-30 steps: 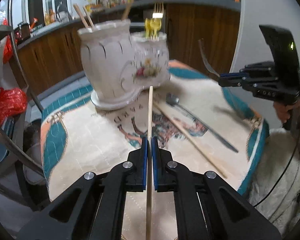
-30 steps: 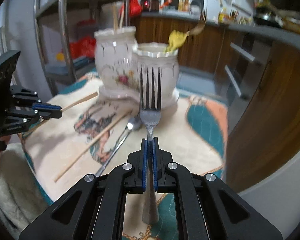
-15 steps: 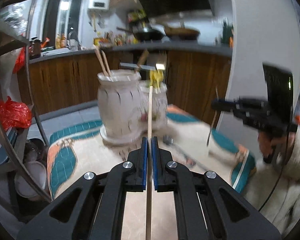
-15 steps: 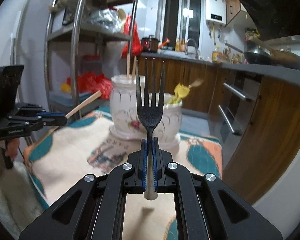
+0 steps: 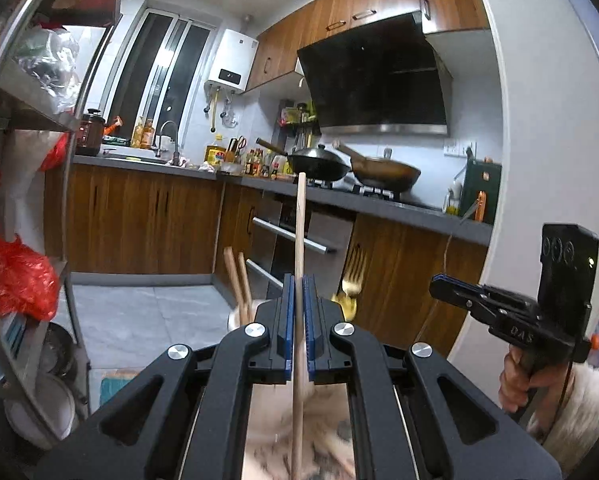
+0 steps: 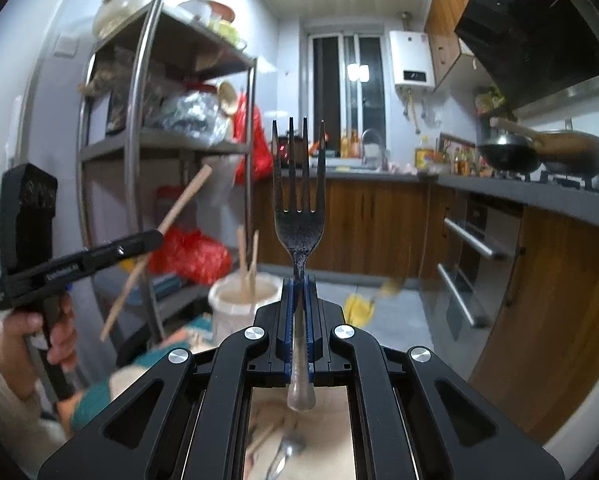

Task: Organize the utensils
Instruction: 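Lift the chopstick and silver fork and lower them into the ceramic holder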

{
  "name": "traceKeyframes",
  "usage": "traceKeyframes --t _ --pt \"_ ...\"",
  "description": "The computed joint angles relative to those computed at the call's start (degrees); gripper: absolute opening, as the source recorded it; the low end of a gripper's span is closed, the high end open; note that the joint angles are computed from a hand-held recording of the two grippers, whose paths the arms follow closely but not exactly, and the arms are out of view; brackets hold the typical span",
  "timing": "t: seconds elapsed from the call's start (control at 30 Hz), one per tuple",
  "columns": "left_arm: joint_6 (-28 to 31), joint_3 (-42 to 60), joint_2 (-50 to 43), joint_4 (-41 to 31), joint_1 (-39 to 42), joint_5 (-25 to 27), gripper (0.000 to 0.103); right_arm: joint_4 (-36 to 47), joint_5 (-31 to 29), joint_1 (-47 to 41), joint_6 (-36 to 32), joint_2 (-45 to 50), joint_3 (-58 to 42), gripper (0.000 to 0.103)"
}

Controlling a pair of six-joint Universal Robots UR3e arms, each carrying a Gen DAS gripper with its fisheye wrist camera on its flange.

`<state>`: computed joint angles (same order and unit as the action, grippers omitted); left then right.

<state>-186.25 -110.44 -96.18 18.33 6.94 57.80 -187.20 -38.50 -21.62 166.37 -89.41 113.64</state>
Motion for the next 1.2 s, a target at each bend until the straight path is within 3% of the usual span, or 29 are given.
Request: traceKeyframes --t 0.2,0.43,0.53,0.7,1.0,1.2 --pt "-1.6 19.4 -12.3 -3.4 -5.3 8.4 0.004 -3.0 -6.3 5.4 8.2 10.4 -13.2 0.006" --pt "-2.1 38.3 -26.3 -7.8 -10.9 20.1 0.004 -6.1 -10.2 8.5 10.6 16.9 -17.7 0.006" --pt "-0.6 41.1 -28.9 -8.0 -11.9 22.0 0.004 -5.9 -11.0 9.2 10.0 18.3 -18.0 0.006" --pt "2.5 39.7 -30.0 -5.4 -12.9 23.7 0.004 -4.9 -10.6 9.2 10.3 21.1 -20.1 0.006" --pt "4.3 17.5 -19.3 5.7 -12.4 24.6 0.004 0.5 -10.7 9.9 4.8 23.0 -19.8 0.006" --pt "1.7 12.7 -16.3 3.6 -10.2 22.2 0.004 1.7 -14.1 11.4 2.4 22.7 -18.1 0.006"
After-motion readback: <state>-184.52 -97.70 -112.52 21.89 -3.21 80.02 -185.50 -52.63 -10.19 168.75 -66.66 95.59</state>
